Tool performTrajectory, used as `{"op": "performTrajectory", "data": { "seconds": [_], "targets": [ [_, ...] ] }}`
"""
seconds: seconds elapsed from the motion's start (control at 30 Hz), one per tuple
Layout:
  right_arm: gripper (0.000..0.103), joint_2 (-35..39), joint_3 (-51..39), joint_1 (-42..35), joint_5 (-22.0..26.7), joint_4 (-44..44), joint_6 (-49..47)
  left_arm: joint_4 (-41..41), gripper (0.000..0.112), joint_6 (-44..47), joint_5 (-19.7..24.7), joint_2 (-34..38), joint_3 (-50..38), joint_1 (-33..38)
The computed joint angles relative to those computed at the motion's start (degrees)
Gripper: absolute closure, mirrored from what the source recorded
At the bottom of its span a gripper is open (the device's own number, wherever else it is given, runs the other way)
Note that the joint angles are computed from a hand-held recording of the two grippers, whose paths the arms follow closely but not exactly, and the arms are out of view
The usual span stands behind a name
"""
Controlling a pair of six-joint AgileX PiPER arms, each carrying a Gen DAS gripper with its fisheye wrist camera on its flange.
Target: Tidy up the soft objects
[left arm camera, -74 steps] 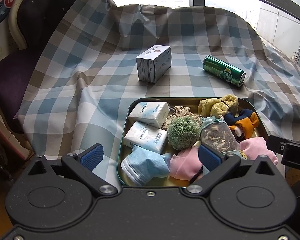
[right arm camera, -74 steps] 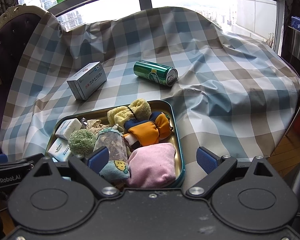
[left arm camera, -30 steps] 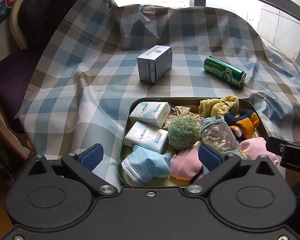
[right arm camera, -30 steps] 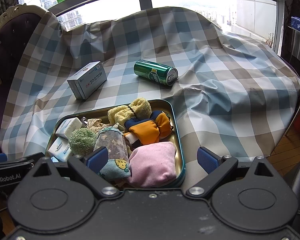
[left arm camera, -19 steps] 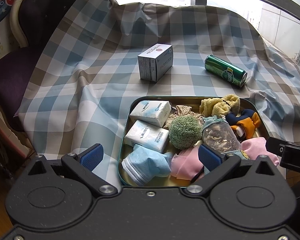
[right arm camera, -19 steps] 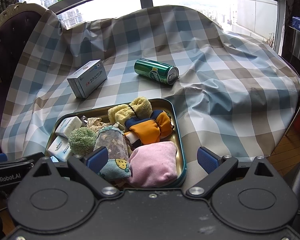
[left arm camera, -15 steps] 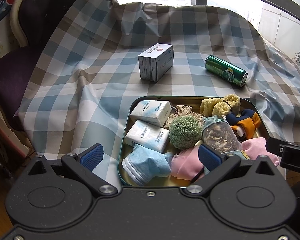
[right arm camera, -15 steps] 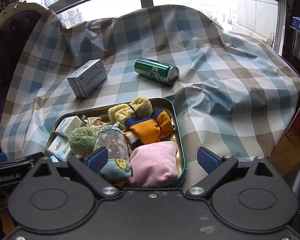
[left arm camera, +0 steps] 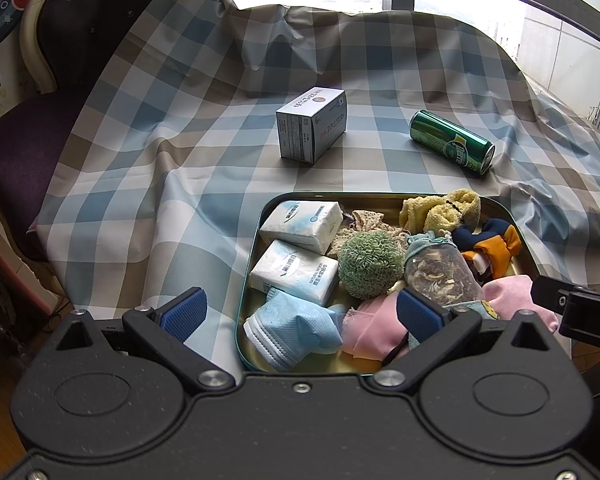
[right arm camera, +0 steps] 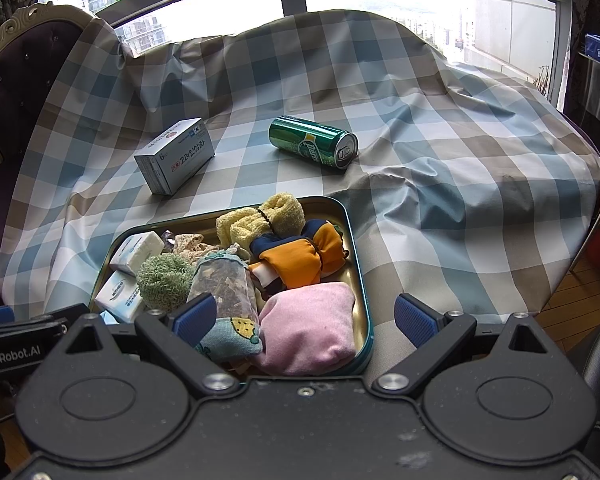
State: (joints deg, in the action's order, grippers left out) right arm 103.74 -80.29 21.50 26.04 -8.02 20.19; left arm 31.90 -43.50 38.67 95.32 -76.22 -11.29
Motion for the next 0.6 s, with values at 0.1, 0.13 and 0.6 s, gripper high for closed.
{"op": "performTrajectory", "data": {
  "seconds": [0.1, 0.13, 0.6],
  "targets": [
    [0.007, -0.04, 0.05, 0.02, 0.01, -0.09, 0.10, 0.00, 0.013, 0.03, -0.20, -0.01, 0.14, 0.05],
    [0.007, -0.06, 0.08, 0.01, -0.02, -0.04, 0.03, 0.00, 0.013, 0.06, -0.23, -0.04, 0.19, 0.04],
    [0.007, -0.16, 0.23, 0.07, -0.06, -0.21, 0.25, 0.96, 0.013, -0.82, 0.36, 0.06, -0.10, -0.68]
  ]
}}
